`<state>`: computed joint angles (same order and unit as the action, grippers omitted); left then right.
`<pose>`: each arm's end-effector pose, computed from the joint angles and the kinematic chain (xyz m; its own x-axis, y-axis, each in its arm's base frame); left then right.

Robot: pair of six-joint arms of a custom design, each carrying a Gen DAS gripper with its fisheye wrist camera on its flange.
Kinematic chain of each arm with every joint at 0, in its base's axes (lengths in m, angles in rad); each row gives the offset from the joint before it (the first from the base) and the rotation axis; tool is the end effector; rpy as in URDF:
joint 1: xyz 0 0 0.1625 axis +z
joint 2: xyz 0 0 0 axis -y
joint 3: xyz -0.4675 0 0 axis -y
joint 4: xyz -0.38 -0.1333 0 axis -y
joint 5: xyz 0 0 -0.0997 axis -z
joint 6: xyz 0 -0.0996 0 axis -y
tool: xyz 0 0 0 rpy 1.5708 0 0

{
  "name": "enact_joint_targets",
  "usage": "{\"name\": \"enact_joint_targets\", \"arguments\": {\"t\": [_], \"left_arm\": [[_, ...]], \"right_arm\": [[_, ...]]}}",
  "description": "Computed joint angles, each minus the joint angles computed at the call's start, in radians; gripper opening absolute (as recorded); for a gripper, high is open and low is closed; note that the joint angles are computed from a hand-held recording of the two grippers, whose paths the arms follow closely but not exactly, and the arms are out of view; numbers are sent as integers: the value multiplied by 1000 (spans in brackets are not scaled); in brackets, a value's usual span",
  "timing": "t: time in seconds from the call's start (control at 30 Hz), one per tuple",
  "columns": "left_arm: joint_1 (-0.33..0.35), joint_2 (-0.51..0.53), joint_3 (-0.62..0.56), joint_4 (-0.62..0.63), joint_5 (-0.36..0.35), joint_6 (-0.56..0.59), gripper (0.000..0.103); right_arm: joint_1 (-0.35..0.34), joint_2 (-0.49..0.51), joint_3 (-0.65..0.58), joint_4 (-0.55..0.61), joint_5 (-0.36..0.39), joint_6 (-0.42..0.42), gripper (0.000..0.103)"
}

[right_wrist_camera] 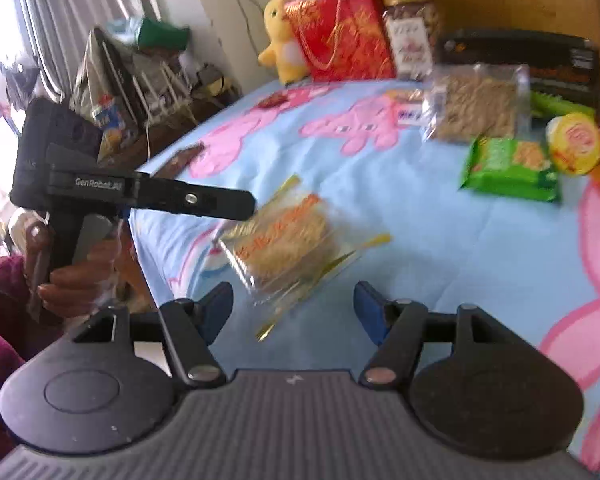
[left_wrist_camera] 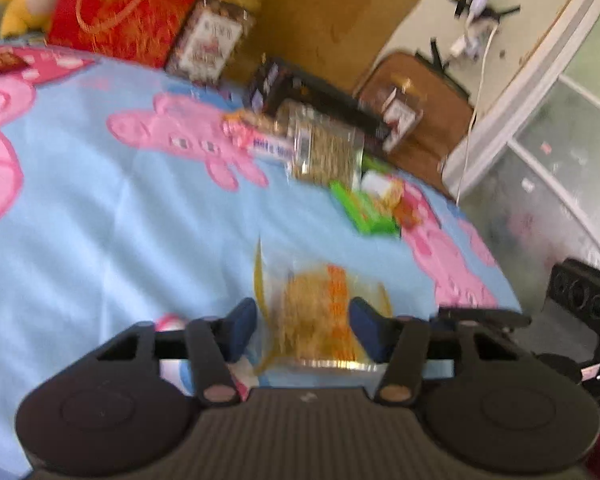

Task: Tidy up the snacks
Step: 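Grasp the yellow-orange snack bag with the left gripper and lift it, then lower the yellow-orange bag into the black tin box, open left gripper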

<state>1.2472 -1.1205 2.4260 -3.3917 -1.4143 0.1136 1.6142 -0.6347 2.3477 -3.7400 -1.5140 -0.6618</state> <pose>0.0017 -0.4629 0.1802 -0.9234 0.3332 -0.1906 0.3838 0.7923 -0.4743 0.1586 -0.4495 0.0182 -0.7621 -0.6051 0.2305 -0.6430 0.6656 -0.3789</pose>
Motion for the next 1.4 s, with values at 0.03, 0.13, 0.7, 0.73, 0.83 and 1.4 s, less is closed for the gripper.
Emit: {"name": "enact_joint_targets", "arguments": {"t": [0.03, 0.13, 0.7, 0.73, 0.83, 1.4], "left_arm": [[-2, 7, 4, -5, 9, -2, 45], [-3, 6, 10, -15, -4, -9, 42], [-55, 64, -49, -69, 50, 44, 34], [-65, 64, -64, -61, 58, 55, 34], [-99, 82, -146, -38, 69, 102, 34], [-97, 473, -891, 340, 141, 73, 34]], "right_arm": [[8, 14, 0, -24, -5, -19, 69], [39, 39, -18, -40, -41, -57, 64], [48, 56, -57, -116, -76, -78, 53], [51, 54, -63, -123, -74, -81, 53], [52, 27, -97, -115, -51, -70, 53], [16, -14, -664, 404, -175, 23, 53]]}}
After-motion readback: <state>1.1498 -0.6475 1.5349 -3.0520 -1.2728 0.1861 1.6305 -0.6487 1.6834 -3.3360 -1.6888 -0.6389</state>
